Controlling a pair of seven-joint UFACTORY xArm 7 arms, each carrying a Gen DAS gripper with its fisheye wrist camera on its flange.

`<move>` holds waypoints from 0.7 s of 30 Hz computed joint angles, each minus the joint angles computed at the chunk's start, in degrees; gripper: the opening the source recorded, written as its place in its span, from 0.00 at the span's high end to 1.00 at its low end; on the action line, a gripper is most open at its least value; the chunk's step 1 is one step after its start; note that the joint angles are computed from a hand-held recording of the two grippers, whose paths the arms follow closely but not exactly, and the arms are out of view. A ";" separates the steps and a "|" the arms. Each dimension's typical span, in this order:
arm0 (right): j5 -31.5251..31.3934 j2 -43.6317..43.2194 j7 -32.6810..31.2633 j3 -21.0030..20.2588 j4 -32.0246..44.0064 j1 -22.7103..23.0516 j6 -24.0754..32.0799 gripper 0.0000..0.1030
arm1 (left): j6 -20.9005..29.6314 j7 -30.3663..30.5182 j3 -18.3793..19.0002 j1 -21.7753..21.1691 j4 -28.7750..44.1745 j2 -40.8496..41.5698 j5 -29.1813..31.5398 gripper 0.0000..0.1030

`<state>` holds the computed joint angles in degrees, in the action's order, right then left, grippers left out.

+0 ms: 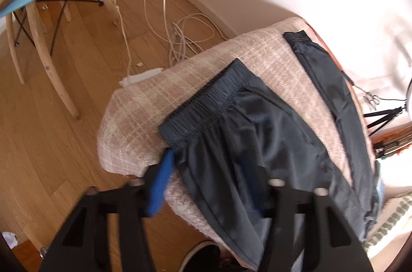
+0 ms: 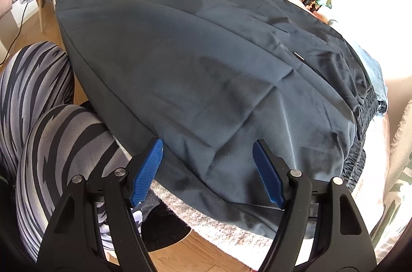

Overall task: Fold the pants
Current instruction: 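Move left gripper to the pants waistband while right gripper approaches the leg fabric, then close left gripper on the waistband while right gripper pinches the pants fabric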

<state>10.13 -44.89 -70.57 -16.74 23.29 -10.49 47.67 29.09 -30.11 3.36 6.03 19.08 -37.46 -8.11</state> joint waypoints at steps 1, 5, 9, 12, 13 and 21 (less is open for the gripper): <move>0.06 -0.23 -0.51 -0.41 0.08 0.09 0.73 0.28 | -0.10 -0.72 -0.69 0.62 0.06 0.21 0.54 0.71; -0.40 -1.83 -3.22 -1.21 -0.39 -0.01 3.27 0.28 | -2.61 -1.22 0.05 0.27 -1.53 -0.81 -0.08 0.88; -2.41 -3.23 -5.50 -0.47 -2.05 -1.09 3.03 0.28 | -3.23 -1.27 -0.46 0.44 -2.04 -1.41 0.38 0.89; -1.72 -2.56 -4.81 -0.35 -1.42 -1.08 3.92 0.31 | -3.96 -1.68 -0.45 0.33 -2.18 -1.59 0.26 0.93; -1.84 -2.74 -5.07 -0.39 -1.34 -1.10 4.51 0.38 | -4.93 -1.79 -0.46 0.10 -2.58 -1.88 0.06 0.93; -3.01 -2.87 -2.56 2.65 -2.02 -0.83 2.41 0.97 | -7.80 -2.69 -1.47 -0.07 -2.15 -2.65 0.60 0.98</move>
